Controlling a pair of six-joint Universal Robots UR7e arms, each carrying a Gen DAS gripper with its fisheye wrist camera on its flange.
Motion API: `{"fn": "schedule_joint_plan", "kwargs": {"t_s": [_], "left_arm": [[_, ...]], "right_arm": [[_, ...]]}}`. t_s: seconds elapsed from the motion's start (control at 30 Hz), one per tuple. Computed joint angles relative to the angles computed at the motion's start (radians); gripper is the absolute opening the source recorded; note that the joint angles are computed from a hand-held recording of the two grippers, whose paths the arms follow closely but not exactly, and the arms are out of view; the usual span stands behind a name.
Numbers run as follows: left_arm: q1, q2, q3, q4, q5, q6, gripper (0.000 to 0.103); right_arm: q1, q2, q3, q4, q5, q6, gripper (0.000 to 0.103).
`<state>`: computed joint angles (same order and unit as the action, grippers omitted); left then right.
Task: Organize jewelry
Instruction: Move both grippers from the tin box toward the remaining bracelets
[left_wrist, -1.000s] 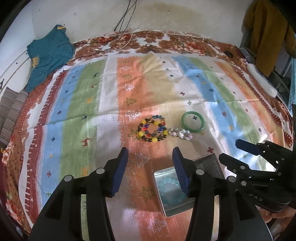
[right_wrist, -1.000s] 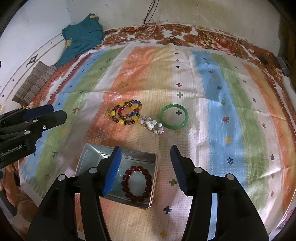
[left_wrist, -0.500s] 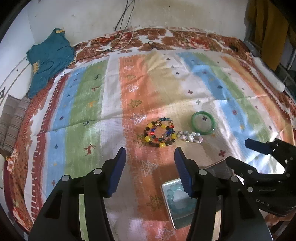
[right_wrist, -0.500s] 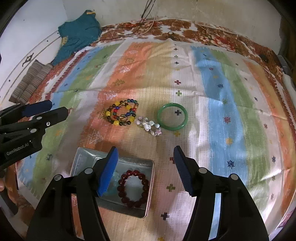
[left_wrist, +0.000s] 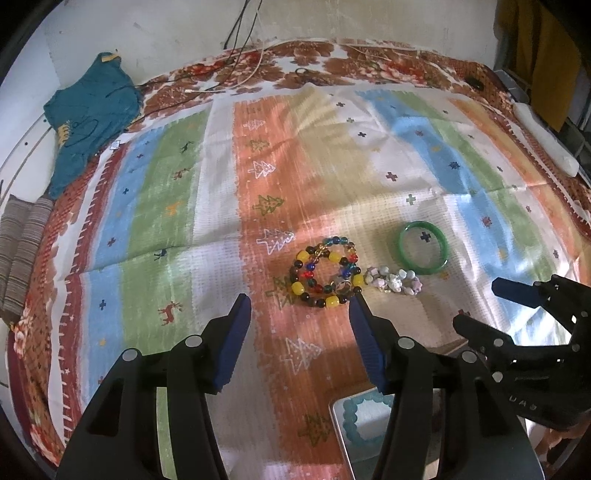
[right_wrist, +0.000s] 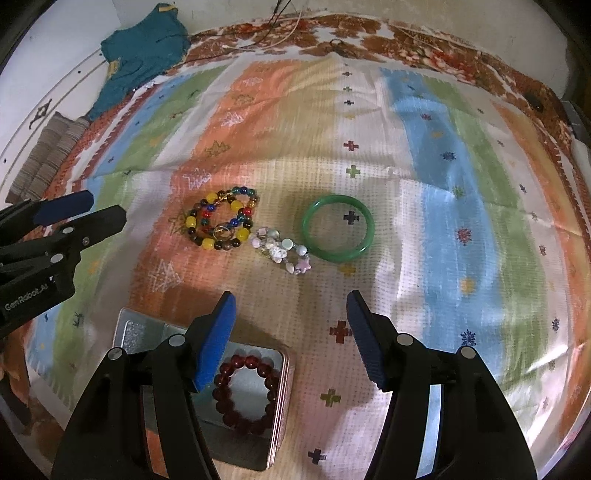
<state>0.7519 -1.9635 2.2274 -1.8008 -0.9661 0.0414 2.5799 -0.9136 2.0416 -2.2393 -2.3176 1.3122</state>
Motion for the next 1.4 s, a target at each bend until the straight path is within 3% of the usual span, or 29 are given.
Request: {"fn": "schedule_joint_plan", "kwargs": {"t_s": [0.33,1.4], "left_arm": [[0.02,0.064,0.013,-0.055,-0.01,0.024,0.055],[0.11,0.275,0.015,-0.223,0.024,0.128,0.056]], "right_arm": [[-0.05,-0.003,0.04,-0.113,0.038,-0.062,0.062],[-0.175,0.017,0.108,-0.261,0.106,-0.16,0.062]]}}
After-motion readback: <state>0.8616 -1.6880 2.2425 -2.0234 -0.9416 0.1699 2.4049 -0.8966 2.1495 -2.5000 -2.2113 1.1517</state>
